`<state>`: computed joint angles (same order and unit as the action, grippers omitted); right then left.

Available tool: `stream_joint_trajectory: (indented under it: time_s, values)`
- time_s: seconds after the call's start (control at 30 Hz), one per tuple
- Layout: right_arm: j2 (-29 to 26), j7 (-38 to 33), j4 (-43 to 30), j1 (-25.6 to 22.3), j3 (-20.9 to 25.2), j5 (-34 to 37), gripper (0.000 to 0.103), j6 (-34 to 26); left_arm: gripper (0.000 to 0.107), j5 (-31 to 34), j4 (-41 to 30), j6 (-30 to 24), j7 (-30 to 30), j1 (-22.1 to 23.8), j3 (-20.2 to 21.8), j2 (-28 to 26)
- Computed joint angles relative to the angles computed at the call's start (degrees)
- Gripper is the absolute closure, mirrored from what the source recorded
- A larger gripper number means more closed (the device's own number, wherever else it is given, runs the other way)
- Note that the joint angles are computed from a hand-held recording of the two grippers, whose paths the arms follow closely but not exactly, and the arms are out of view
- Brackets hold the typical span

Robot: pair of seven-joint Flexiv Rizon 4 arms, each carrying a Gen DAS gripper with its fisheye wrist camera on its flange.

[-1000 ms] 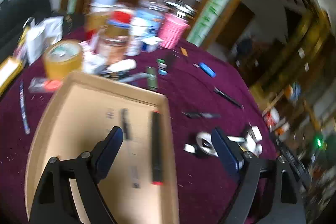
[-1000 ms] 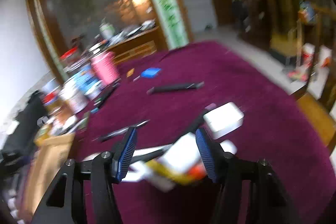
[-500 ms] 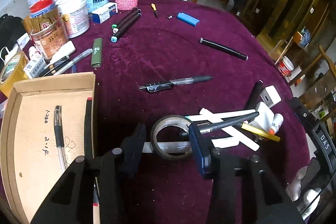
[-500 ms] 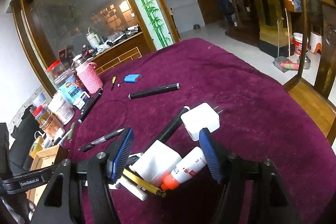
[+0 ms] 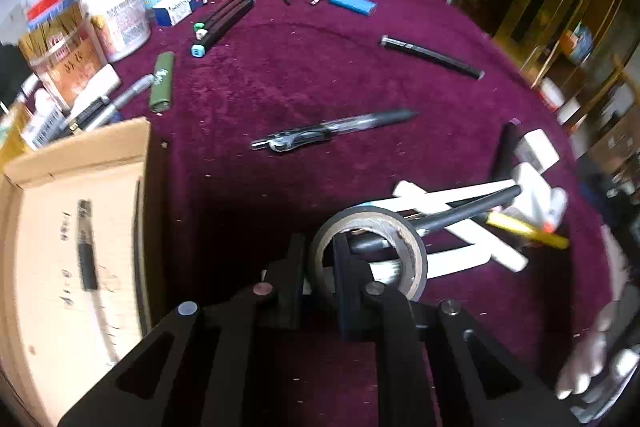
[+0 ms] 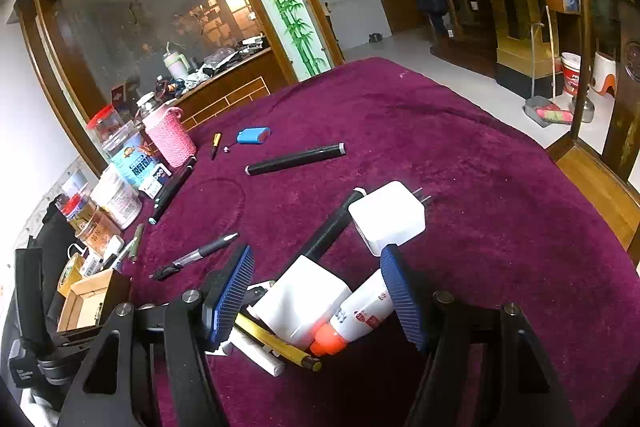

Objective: Organize rigid objects
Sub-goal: 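Grasp the black tape roll with the left tool, then carry the tape roll over the tray with the left tool while the right tool grasps a black pen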

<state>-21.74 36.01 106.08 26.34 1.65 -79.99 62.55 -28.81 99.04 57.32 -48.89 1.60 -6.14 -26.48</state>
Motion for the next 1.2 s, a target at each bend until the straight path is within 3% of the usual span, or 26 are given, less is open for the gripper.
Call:
stream_joint_trajectory:
  time_s: [0.13, 0.33, 0.5, 0.67, 0.8, 0.9, 1.0, 1.1, 1.17, 1.2]
  values:
    - [-0.2, -1.1, -0.1, 0.2, 0.1, 1.1, 0.033, -0.7, 0.095, -6.5, 3.8, 2.9, 4.2, 2.0, -2.7, 2.4]
    - [-0.3, -3.0, -0.2, 0.7, 0.3, 3.2, 0.033, -2.9, 0.095, -20.7, 9.9, 1.3, 12.6, 3.5, -3.7, 9.1]
    - [-0.6, -5.2, -0.4, 1.4, 0.2, 5.8, 0.034, -4.7, 0.094, -31.7, 16.0, 0.2, 20.8, 2.5, -0.6, 16.0]
    - [0.5, 0.3, 1.7, 0.2, -0.5, 3.4, 0.034, -2.1, 0.094, -41.4, 20.7, -0.5, 26.3, 0.7, 4.3, 21.0]
    - [1.1, -1.3, 2.0, -0.6, 0.7, 6.0, 0.033, -1.7, 0.094, -45.1, 22.8, 0.3, 29.4, 0.0, 7.0, 22.9]
    - [0.5, -9.6, -0.6, -0.1, 1.8, 10.3, 0.033, -0.6, 0.094, -46.4, 22.9, -1.8, 30.6, 0.9, 8.4, 22.8]
    - [-3.3, -24.3, -6.4, -0.7, 4.3, 20.9, 0.033, 4.2, 0.094, -47.7, 22.5, -4.3, 31.3, 2.0, 9.0, 22.1]
    - [-11.6, -44.2, -16.8, -5.3, 14.5, 40.7, 0.033, 5.6, 0.094, -48.6, 22.4, -5.9, 31.9, 2.8, 9.1, 21.4]
    - [-17.4, -52.2, -24.8, -7.1, 20.1, 49.1, 0.033, 2.4, 0.094, -49.2, 21.9, -6.9, 32.2, 3.5, 9.2, 20.6]
    - [-19.4, -53.6, -27.7, -6.7, 20.7, 50.5, 0.033, 0.4, 0.094, -49.4, 21.8, -7.0, 32.2, 3.8, 9.1, 20.3]
